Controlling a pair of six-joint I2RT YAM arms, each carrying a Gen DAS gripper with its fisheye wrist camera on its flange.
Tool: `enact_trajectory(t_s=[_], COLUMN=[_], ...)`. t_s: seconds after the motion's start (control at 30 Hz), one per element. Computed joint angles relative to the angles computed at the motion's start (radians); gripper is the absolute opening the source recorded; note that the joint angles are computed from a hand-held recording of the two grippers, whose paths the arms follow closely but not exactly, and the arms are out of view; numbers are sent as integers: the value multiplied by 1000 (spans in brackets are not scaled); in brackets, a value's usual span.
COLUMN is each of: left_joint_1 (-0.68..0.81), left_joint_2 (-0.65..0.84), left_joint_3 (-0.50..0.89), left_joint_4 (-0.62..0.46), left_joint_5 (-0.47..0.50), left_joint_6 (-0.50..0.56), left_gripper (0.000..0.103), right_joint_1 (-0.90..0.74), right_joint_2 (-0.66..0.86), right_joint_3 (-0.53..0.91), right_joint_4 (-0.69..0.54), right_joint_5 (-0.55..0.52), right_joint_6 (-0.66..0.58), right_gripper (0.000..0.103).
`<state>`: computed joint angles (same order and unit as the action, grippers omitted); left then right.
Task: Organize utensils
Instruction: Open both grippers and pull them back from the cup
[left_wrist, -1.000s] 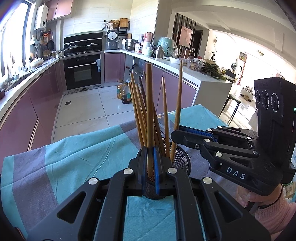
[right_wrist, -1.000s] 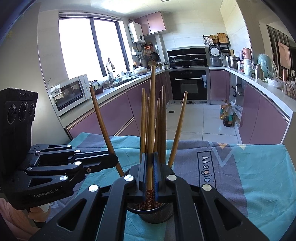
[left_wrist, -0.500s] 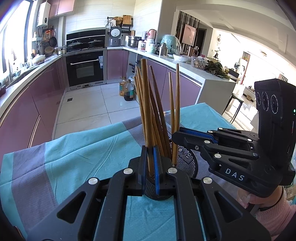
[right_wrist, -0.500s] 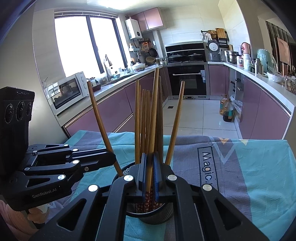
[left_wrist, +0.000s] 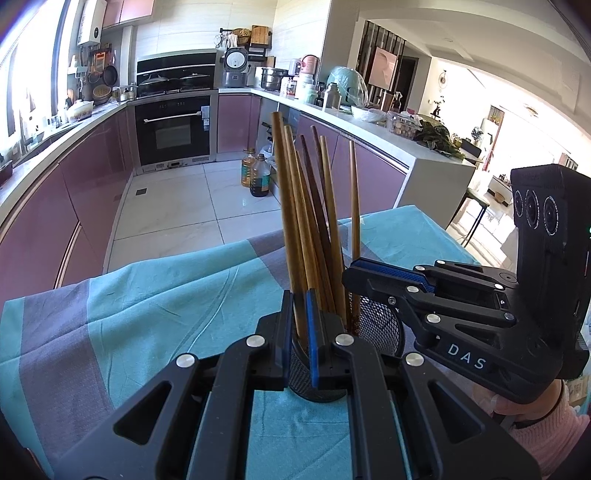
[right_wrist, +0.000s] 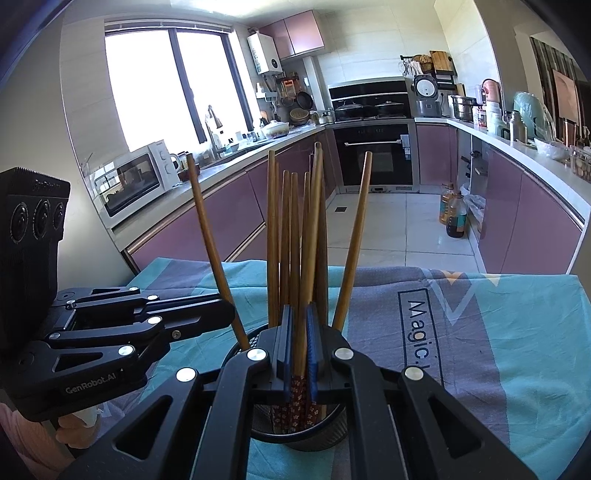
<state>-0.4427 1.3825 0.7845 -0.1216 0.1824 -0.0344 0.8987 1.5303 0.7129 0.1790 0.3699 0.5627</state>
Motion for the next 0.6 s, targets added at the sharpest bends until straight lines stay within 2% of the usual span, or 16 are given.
enact_trajectory(t_s=[0.27, 0.33, 0.4, 0.43, 0.47, 0.5, 0.53, 0.57, 0.6], left_joint_1=[20, 19, 29, 35, 36, 45, 46, 52, 59], left_joint_2=[35, 27, 5, -11, -28, -51, -75, -102, -128], left_joint_3=[-10, -32, -69, -90, -108, -134, -160, -189, -218], left_joint_4=[37, 59, 91, 111, 124, 145, 164, 188, 213], left_joint_5=[25, 23, 16, 6, -2, -11, -28, -48, -70], left_joint_6=[1, -4, -10, -15, -21, -28, -38, -45, -50], left_gripper=[8, 16, 37, 40, 45, 56, 62, 72, 81], right_joint_1=[11, 18, 30, 40, 51, 70, 92, 111, 121], right_joint_2=[1, -5, -16, -22, -28, -37, -45, -51, -59], right_joint_3=[-4, -13, -25, -30, -33, -40, -44, -48, -55], right_joint_4=[3, 5, 8, 7, 5, 3, -7, -14, -14], right_joint_5=[5, 10, 25, 38, 56, 90, 139, 179, 204], right_joint_6=[14, 19, 23, 24, 24, 26, 34, 38, 42], right_gripper=[7, 11, 25, 28, 35, 50, 58, 68, 81])
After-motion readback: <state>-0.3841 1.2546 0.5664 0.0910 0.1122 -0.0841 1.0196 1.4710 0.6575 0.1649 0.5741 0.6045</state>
